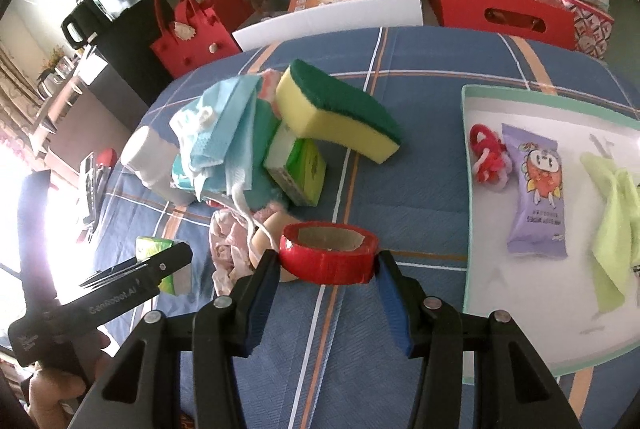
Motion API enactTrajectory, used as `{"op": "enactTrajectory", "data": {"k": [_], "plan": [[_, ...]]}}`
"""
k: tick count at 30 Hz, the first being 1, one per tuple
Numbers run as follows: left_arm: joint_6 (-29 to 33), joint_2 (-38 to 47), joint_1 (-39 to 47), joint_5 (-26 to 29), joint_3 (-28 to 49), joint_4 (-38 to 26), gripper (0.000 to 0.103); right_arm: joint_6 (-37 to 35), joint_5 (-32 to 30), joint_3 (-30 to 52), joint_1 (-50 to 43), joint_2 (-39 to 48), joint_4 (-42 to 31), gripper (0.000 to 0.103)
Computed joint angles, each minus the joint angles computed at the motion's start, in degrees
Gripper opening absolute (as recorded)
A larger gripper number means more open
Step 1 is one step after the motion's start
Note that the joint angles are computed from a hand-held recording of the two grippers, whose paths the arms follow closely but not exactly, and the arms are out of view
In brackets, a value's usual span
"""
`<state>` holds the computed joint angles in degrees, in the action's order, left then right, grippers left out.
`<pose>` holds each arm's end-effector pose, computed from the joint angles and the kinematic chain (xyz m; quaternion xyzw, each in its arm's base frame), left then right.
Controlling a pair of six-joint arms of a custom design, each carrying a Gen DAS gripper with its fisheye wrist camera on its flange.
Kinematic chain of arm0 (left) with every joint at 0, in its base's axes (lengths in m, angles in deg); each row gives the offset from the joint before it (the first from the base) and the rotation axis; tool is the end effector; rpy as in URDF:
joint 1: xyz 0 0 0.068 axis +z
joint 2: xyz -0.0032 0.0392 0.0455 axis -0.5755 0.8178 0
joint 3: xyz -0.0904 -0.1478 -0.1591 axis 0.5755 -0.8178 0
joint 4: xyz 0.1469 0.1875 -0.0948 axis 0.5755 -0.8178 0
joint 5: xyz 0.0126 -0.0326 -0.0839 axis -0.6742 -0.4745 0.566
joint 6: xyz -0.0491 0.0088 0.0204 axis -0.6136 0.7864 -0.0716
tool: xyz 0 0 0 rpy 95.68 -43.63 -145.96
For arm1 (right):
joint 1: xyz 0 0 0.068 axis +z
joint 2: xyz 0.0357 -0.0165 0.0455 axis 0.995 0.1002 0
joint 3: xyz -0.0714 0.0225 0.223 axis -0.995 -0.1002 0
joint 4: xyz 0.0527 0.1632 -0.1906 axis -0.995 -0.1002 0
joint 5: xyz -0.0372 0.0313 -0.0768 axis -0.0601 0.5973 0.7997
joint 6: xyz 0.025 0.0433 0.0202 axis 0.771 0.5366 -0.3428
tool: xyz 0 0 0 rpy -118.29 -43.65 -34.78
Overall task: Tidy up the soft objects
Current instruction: 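Lift the red tape roll with the right tool while the left tool holds the tissue pack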
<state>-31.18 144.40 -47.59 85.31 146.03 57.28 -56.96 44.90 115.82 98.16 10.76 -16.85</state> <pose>0.3247 -0.0719 0.1474 -0.0806 0.9740 -0.0651 0.2014 0.3092 0.0831 0.1467 0.0019 0.9500 0.1633 0.2662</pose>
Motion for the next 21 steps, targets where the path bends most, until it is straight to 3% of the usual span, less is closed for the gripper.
{"op": "enactTrajectory", "data": {"k": [2,5,17,21], "plan": [[0.08,-0.98,-0.57,-0.28,-0.28,-0.07,0.068,0.07,0.14,-0.54,-0.08,-0.48,0.6,0.052],[0.17,-1.87,-1.99,-1.16,-0.04,-0.44,0.068,0.32,-0.61,-0.85,-0.36,-1.12,1.12,0.038],[-0.21,-0.47,-3.23,-1.35,1.02,-2.11,0.068,-1.03,-1.77,2.62,-0.3,5.45,-1.17,0.038],[-0.25,0.51,-3.02,-0.55,1.79,-2.27,0.068,-1.9,0.34,5.45,1.23,9.09,-3.09,0.039]]}}
